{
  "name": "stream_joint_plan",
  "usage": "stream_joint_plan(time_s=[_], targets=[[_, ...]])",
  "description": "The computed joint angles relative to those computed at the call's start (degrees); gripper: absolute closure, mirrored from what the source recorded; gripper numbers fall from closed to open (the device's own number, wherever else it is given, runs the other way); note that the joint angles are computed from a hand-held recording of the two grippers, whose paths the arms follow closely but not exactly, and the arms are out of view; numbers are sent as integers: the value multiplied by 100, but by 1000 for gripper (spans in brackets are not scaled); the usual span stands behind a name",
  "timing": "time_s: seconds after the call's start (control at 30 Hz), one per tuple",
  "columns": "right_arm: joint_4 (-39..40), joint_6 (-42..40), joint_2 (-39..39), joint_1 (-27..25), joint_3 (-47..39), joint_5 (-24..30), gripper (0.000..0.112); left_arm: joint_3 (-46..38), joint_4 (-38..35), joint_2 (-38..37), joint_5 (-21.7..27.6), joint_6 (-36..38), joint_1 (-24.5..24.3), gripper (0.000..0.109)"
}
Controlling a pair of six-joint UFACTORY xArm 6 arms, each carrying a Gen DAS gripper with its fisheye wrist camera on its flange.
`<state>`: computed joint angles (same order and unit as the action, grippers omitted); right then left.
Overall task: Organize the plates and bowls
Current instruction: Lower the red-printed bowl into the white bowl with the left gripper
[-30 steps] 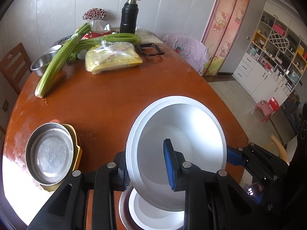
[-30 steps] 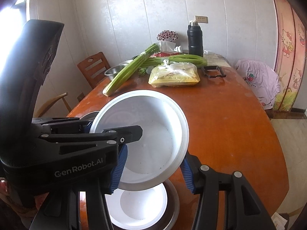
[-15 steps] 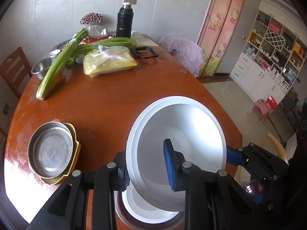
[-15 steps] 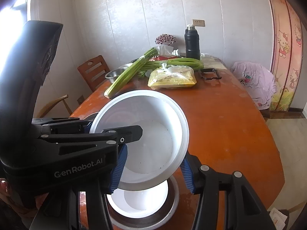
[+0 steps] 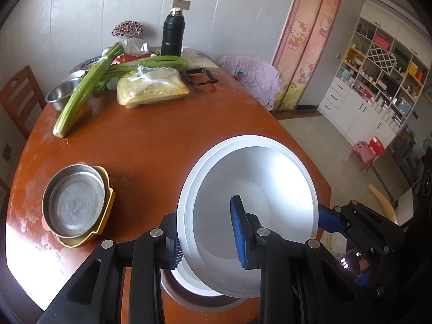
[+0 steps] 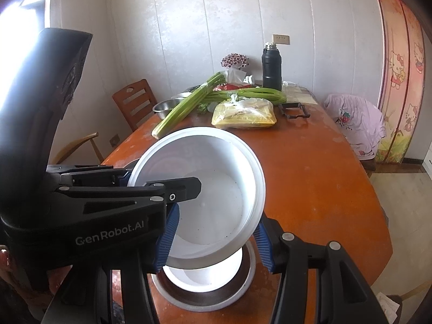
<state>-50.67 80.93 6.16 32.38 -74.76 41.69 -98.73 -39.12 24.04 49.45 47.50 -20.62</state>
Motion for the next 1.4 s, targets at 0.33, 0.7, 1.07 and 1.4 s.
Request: stream_joint_plan(time_s=[0.33, 0.7, 1.07, 1.4], targets=[[208, 47, -97, -36, 392, -349, 59, 64, 282, 100, 211, -189, -16, 78], [528, -149, -72, -116, 585, -670, 59, 312, 416, 56, 163, -191, -7, 77], [816, -446, 52, -131, 641, -912, 59, 325, 477, 148, 321, -299, 80, 76], [869, -531, -4, -126, 752, -936, 59, 377, 480, 147, 335, -277, 53, 76]])
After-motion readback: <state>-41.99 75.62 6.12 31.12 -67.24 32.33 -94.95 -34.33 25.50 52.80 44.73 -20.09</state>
